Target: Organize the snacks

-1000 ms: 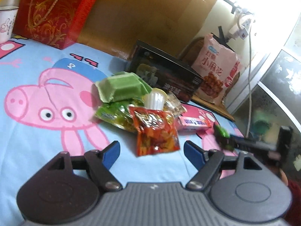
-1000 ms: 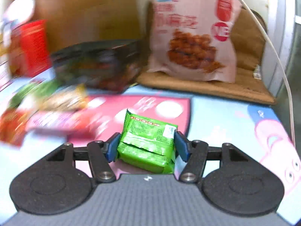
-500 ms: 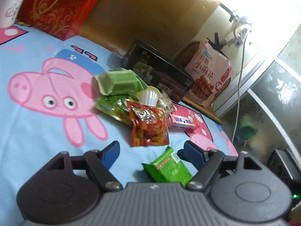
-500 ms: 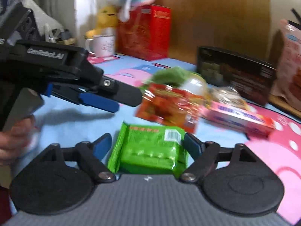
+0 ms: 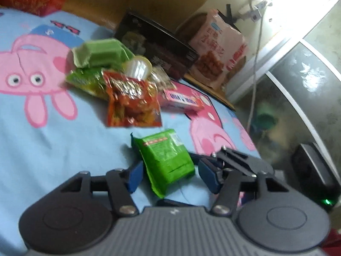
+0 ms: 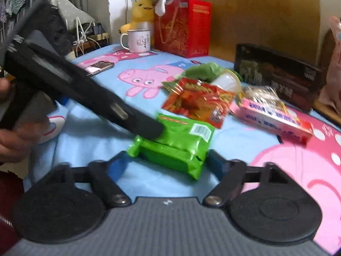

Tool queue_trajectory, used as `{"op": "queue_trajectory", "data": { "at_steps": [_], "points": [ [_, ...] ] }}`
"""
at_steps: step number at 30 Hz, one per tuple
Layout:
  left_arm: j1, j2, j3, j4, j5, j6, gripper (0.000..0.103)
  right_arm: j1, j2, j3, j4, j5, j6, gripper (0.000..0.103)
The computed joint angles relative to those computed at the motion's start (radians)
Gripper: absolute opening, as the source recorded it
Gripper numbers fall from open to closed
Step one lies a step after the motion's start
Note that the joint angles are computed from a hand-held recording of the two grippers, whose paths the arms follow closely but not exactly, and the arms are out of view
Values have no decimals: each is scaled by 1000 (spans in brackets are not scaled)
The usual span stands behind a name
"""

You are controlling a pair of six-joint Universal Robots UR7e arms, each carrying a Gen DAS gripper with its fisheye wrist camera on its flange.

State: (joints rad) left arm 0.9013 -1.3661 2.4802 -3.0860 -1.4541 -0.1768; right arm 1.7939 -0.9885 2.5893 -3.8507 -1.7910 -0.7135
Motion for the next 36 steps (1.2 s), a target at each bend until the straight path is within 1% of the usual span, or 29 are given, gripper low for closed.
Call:
{"op": "queue_trajectory", "data": {
  "at_steps": [1, 2, 3, 4, 5, 6, 8, 9, 12, 15, 19, 22, 26, 28, 29, 30, 31, 32, 33, 34, 35, 36],
  "points": [
    [-12, -2, -2, 5, 29, -4, 54, 2, 16, -3, -26, 2, 5, 71],
    [-18, -4, -4, 9, 47, -9, 54, 2, 33, -6, -51, 2, 3, 67],
    [-20, -7, -7, 11, 60, -16, 54, 0, 47, -7, -77, 10, 0, 57],
    [-15, -11, -13, 16, 59, -17, 53, -3, 47, -8, -86, 16, 6, 49],
    [-7, -19, -20, 21, 43, -10, 53, 0, 52, -16, -98, 0, 23, 45],
    [-6, -23, -28, 18, 35, -1, 53, -12, 36, -21, -79, 17, 45, 45],
    [-14, -20, -52, 9, 27, 33, 53, -45, 2, -24, -52, 76, 85, 44],
    [-18, -13, -65, 4, 24, 49, 53, -49, -5, -34, -41, 82, 98, 43],
    [-35, 24, -121, 2, 48, 105, 53, -30, 20, -66, -101, 61, 90, 43],
    [-34, 81, -196, -9, 50, 158, 53, -26, 20, -110, -130, 64, 74, 43],
    [-21, 183, -323, -18, 48, 217, 53, -32, 15, -195, -122, 63, 42, 43],
    [-9, 273, -436, -16, 50, 263, 54, -42, 26, -284, -104, 52, 12, 43],
    [20, 385, -578, 18, 45, 277, 54, -64, 54, -401, -72, 32, 4, 43],
    [30, 445, -636, 16, 69, 284, 61, -71, 80, -451, -81, 9, -9, 47],
    [32, 470, -659, 21, 96, 285, 61, -72, 100, -477, -93, -12, -26, 53],
    [30, 491, -676, 20, 136, 286, 62, -74, 125, -510, -108, -40, -45, 57],
    [29, 498, -679, 11, 161, 283, 62, -75, 143, -533, -119, -68, -53, 58],
    [30, 491, -669, -4, 170, 280, 62, -75, 151, -549, -106, -100, -42, 58],
    [37, 469, -641, -40, 149, 284, 64, -77, 148, -545, -111, -110, -18, 58],
    [43, 443, -609, -78, 136, 288, 69, -83, 139, -524, -130, -91, 11, 59],
    [46, 415, -574, -119, 138, 290, 72, -94, 125, -487, -162, -46, 33, 61],
    [49, 385, -538, -152, 147, 285, 77, -102, 111, -448, -196, -1, 44, 66]
  ]
}}
